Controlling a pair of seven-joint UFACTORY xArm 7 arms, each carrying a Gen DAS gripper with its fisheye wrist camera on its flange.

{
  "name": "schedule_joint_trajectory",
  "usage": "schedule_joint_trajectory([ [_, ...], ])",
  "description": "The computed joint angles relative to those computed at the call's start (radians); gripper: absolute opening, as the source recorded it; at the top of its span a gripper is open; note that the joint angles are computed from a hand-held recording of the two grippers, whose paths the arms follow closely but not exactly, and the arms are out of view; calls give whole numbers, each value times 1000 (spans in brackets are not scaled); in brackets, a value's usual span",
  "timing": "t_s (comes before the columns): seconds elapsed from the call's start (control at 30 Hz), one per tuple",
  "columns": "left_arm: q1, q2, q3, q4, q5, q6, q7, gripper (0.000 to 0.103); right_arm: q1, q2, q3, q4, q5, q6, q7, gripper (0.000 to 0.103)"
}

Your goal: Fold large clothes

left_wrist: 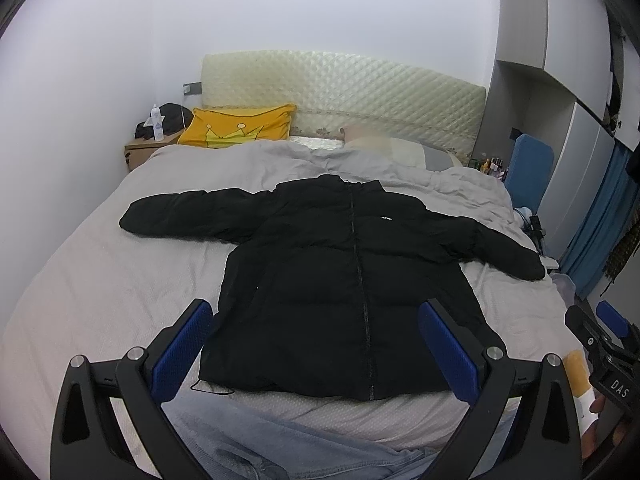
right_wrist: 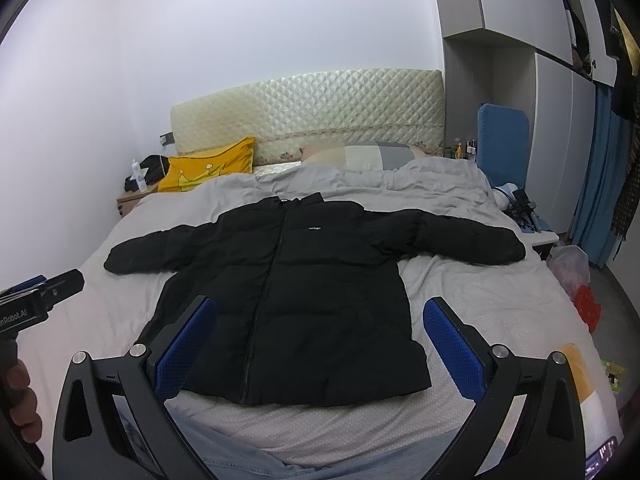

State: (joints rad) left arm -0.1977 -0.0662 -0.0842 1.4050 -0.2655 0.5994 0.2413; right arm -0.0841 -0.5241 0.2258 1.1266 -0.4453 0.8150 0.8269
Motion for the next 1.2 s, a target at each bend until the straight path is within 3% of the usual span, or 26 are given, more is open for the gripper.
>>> schedule_joint_trajectory([
  [1.2, 2, 42, -9, 72, 32, 53, -24, 103, 6, 1, -10, -3, 8, 8, 8, 103],
])
